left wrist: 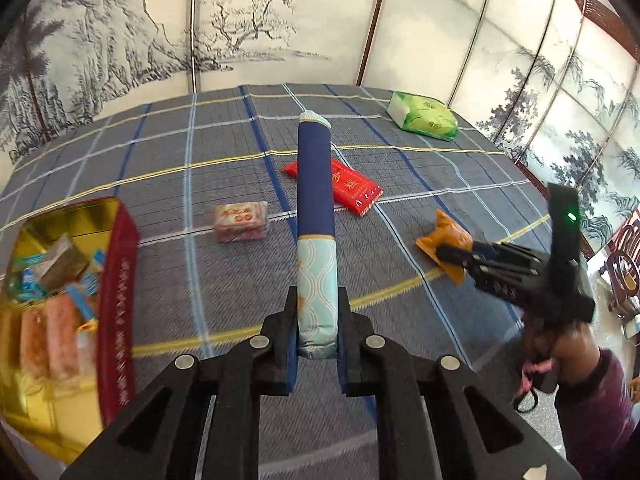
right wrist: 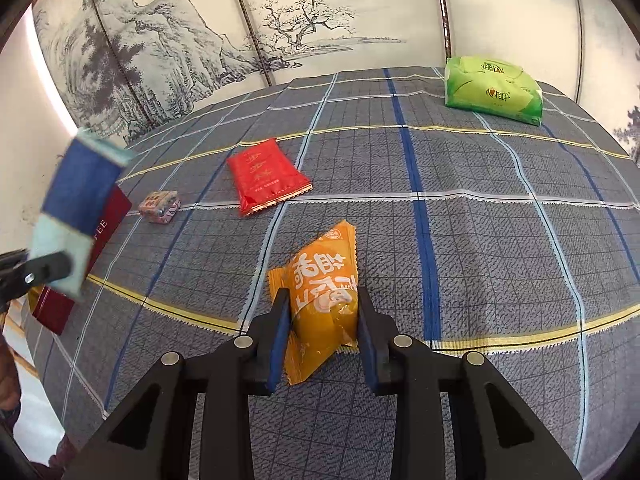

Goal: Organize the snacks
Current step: 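Grasp the blue-and-white roll with the left tool and lift it, then lower the blue-and-white roll into the tin and open the left tool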

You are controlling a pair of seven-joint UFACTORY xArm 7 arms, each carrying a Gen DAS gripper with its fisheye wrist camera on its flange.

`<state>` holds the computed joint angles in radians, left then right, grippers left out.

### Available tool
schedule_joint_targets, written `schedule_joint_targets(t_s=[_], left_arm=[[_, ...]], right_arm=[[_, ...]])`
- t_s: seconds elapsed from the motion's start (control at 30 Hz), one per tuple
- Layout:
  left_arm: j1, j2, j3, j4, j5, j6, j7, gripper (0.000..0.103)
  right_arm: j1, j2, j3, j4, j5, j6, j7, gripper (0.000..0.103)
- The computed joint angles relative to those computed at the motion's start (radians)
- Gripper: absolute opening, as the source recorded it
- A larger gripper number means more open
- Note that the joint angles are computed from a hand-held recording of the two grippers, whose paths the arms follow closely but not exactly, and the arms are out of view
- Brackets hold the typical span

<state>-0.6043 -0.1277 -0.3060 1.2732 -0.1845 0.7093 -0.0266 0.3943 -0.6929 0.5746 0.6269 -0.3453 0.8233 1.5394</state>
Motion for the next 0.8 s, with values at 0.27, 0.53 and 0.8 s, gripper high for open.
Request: schedule_joint_targets(t_s=[0.27,0.53,0.8], left_arm=[[0.028,-0.180,0.032,-0.151,-0.015,-0.019,0.014,0.012],[0.074,-0.282,0.078,-0.237,-0.025,-0.053,0.032,0.013],[0.116,-0.316,0.118,-0.290,-0.032,-0.079,0.068,0.013]], right_arm=[[-0.006,0.055,0.016,0.057,-0.025,0.076,-0.009,0.032],[0.009,0.115,0.019,0.113,-0.060,0.161,-0.009,0.032],[0.029,0.154,0.009,0.142,-0.090,0.206,0.017,0.032]])
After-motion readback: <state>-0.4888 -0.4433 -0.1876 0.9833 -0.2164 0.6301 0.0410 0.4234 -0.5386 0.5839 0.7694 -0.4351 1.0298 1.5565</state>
